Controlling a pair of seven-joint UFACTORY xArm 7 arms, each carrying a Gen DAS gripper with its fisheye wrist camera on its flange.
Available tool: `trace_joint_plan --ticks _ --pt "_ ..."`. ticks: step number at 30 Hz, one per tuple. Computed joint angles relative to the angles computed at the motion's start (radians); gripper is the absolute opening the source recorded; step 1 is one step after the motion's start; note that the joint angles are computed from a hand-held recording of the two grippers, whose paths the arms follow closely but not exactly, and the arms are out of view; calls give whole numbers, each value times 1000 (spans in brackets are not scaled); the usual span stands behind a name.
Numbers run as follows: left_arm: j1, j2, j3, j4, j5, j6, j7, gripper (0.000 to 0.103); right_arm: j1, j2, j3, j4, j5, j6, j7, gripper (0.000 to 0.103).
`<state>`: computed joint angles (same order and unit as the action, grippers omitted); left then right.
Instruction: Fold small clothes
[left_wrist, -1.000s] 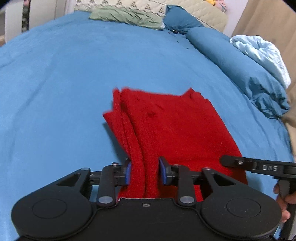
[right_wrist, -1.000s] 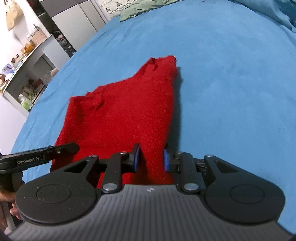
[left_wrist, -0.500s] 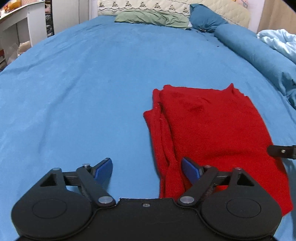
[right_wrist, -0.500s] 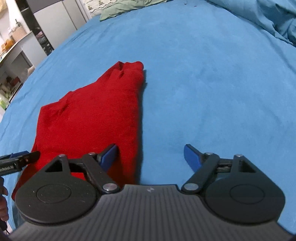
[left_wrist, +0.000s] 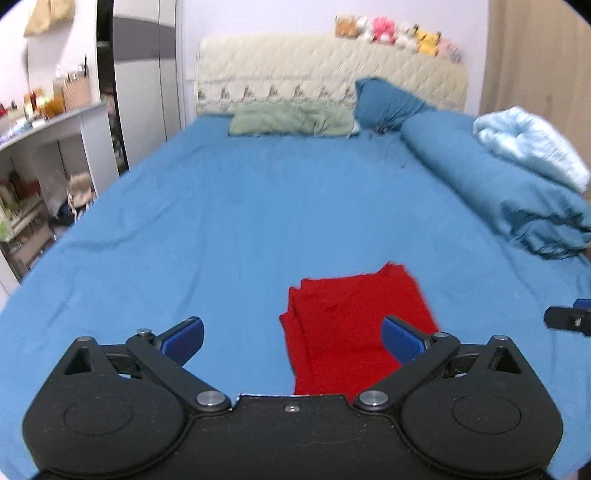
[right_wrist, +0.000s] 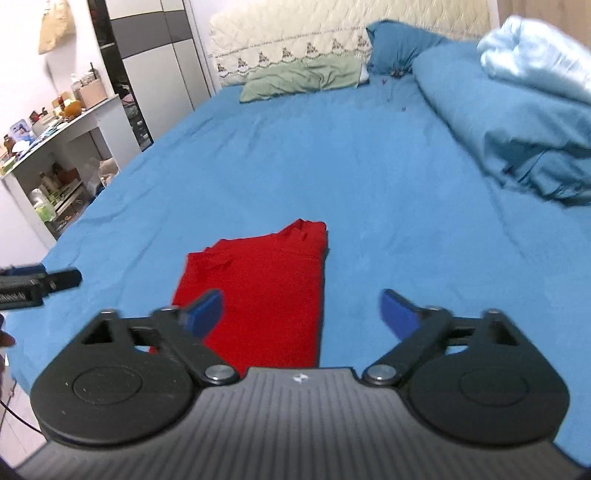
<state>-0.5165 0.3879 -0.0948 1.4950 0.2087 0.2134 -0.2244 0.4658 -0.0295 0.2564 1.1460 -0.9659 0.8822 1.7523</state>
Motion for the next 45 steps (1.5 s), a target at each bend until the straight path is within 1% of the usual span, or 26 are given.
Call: trace_joint_plan --ticks 1,4,6,8,9,12,13,15,16,21,24,28,30,31,37,42,43,45 --pt "-3 -43 0 -36 0 10 -7 103 23 -8 25 25 9 73 -5 103" --pt "-26 -171 20 -151 60 41 -77 103 80 -8 75 102 58 236 -38 103" --pt "-16 -246 9 -231 98 48 -120 103 124 1 102 150 82 327 -33 103" --pt "1 -306 -5 -311 139 36 -161 103 169 14 126 192 95 409 -24 103" --pt "11 -339 -15 -353 156 29 -173 103 192 27 134 216 96 449 -19 103" --pt "42 -407 -47 -445 258 25 -262 103 260 68 142 274 94 546 6 103" --pt "54 -426 -60 -472 263 21 -270 103 279 80 139 287 95 564 11 103" --pt "73 -462 -79 -526 227 11 -244 103 318 105 133 311 101 604 28 103" --pt "82 -473 -89 -543 212 9 -231 103 334 113 128 315 107 613 36 103" --pt "142 -513 -140 -598 222 0 -253 103 389 150 102 322 136 610 82 103" --pt "161 -530 -151 -621 206 -25 -248 103 412 167 90 327 151 612 101 103" --pt "196 -541 -183 -630 251 -40 -272 103 427 172 79 321 159 601 130 103" --pt "199 -546 -187 -636 250 -49 -270 103 433 174 77 325 159 608 131 103" --pt "208 -544 -202 -633 265 -47 -293 103 435 175 76 326 159 610 129 103" --pt "215 -546 -211 -639 286 -60 -305 103 442 172 73 327 161 619 125 103" --pt "204 -542 -202 -638 256 -65 -278 103 439 162 75 318 166 620 122 103" --pt "189 -543 -179 -647 221 -75 -234 103 438 161 76 317 166 620 121 103" --pt "190 -543 -182 -647 208 -74 -225 103 438 160 79 316 166 624 121 103"
